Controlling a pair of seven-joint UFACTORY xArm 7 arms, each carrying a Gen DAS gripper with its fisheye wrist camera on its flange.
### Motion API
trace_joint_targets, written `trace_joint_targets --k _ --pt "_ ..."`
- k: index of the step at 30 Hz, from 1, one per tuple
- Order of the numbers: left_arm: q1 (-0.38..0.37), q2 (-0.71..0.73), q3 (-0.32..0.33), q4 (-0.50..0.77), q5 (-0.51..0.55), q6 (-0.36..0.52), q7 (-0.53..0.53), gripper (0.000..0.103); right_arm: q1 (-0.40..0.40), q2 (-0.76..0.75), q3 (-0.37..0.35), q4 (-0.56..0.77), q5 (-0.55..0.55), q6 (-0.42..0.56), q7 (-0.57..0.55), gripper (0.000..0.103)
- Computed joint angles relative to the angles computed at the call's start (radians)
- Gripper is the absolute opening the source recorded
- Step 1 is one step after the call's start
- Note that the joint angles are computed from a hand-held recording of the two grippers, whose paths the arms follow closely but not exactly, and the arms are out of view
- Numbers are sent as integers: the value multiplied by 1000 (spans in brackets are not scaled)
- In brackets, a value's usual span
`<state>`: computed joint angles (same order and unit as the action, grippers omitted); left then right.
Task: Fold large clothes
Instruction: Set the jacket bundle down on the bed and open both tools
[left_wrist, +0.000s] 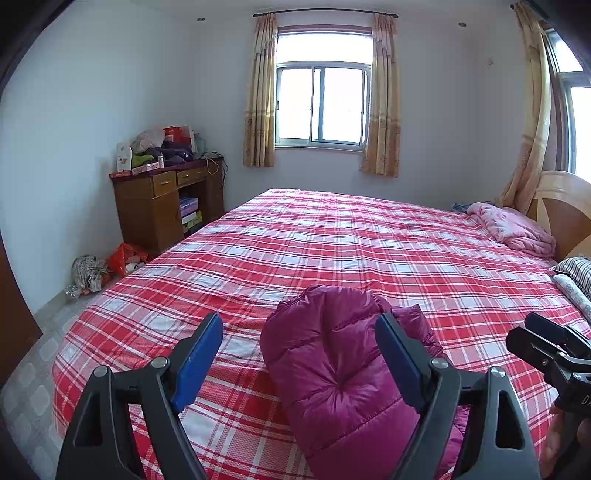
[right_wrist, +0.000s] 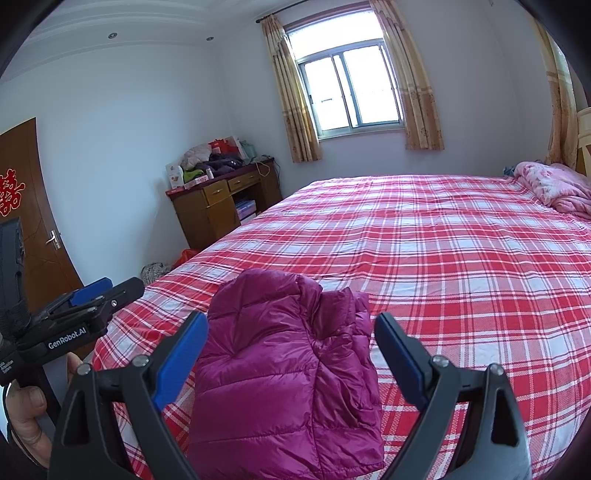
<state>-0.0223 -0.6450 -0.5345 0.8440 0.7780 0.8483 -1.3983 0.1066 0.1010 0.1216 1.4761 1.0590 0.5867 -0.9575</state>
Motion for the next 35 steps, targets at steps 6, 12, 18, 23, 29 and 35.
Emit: trace_joint_targets --k 6,12,18,23,29,35 --pt "-2 -9 6 -6 0 -17 -5 85 -1 -6 1 -1 14 -4 -14 94" --pt "9 -19 0 -8 5 -37 -10 85 3 -33 -5 -15 62 -17 -66 94" --pt "16 -39 11 -27 -10 -77 -17 85 10 -45 -16 -13 95 -19 -93 95" --pt "25 -36 12 -31 -36 -90 -10 94 18 -48 -18 -18 101 -21 -109 96" --pt "55 -42 -20 -32 -25 -57 -21 100 22 -48 -20 -25 96 -20 -111 96" --pt "56 -27 -32 -25 4 -51 -20 100 20 -45 -22 -28 85 -18 -98 97"
